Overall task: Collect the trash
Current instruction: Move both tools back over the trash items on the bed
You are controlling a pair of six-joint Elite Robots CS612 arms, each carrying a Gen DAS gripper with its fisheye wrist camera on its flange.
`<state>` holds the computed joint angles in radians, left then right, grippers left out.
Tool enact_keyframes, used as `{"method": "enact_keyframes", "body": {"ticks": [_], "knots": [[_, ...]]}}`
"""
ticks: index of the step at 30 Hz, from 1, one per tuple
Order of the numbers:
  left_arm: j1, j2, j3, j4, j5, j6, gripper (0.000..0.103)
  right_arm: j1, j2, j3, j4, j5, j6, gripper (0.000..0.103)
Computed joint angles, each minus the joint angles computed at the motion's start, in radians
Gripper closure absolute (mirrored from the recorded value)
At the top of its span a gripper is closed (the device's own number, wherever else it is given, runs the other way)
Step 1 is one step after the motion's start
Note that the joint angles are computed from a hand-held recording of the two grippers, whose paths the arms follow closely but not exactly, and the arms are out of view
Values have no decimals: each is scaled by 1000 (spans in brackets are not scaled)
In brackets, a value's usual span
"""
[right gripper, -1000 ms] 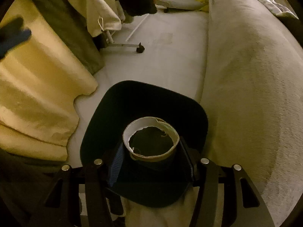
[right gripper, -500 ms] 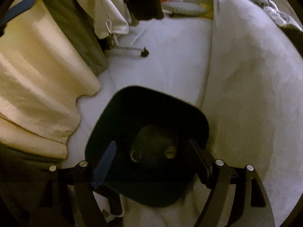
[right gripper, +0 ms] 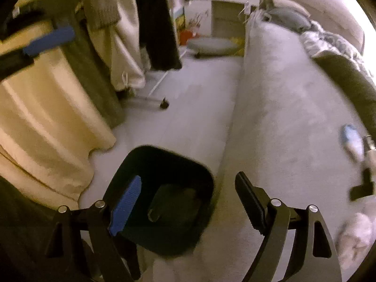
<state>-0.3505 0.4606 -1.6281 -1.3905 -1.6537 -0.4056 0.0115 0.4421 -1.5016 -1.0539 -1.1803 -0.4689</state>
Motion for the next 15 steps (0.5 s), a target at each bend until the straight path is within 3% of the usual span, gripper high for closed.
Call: {"method": "enact_keyframes", "body": {"ticks": [15], "knots": [[-73, -33, 90, -46, -15, 63, 22, -102, 4, -43, -111, 0, 76, 16]]}}
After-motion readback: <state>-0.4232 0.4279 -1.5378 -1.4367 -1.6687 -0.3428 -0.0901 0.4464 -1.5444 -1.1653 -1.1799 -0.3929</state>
